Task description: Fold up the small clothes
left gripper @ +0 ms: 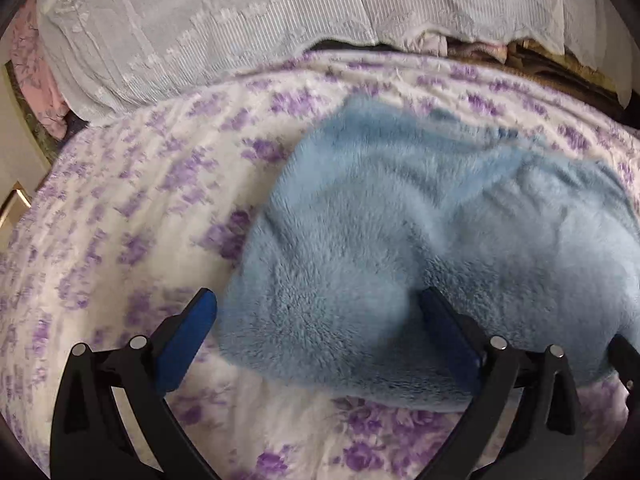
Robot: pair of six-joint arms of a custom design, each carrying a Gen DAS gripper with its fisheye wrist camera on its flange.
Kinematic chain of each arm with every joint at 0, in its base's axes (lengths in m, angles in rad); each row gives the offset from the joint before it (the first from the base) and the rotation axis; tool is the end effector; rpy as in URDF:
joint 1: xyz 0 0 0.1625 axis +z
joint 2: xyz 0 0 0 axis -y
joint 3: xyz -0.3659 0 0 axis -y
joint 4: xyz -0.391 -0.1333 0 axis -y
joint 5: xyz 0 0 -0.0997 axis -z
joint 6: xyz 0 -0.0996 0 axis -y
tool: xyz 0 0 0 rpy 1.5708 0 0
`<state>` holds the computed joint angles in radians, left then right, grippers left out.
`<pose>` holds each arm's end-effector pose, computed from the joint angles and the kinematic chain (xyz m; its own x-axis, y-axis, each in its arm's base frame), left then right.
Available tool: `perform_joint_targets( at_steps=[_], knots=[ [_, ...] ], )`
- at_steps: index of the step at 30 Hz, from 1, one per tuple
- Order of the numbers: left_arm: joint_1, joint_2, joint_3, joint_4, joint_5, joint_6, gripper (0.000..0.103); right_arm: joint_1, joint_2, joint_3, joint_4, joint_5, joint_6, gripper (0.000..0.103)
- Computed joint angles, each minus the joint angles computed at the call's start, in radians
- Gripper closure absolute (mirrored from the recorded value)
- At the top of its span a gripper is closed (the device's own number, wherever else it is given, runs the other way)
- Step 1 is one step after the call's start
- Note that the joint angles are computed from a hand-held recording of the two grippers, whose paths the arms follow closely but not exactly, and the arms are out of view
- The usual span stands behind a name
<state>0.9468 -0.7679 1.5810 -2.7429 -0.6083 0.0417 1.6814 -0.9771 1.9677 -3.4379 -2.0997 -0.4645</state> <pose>-0.2025 -0.6493 0.1144 -0.6089 0.1315 -0.7823 0.5729 0.7550 -0.3190 0.1431 -0.5364 0.1604 -0.7738 -0.0255 0.6329 -0.4667 0.6985 -0.5425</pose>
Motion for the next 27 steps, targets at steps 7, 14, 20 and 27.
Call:
perform_joint_targets(
  at_steps=[7, 14, 20, 27],
  knots=[
    [-0.011, -0.058, 0.017, -0.027, -0.091, -0.030, 0.004, 0.034, -0.041, 0.022, -0.056, 0.073, 0.047, 0.003],
    [0.014, 0.060, -0.081, 0.037, -0.029, 0.022, 0.004, 0.057, 0.128, -0.168, 0.099, -0.049, 0.052, 0.003],
    [0.004, 0.028, -0.105, 0.015, -0.089, 0.024, 0.004, 0.053, 0.066, -0.126, 0.064, 0.049, 0.079, 0.003],
    [0.032, 0.223, -0.440, 0.151, 0.060, 0.069, 0.004, 0.016, 0.052, -0.256, 0.141, -0.013, 0.171, 0.003]
  ],
)
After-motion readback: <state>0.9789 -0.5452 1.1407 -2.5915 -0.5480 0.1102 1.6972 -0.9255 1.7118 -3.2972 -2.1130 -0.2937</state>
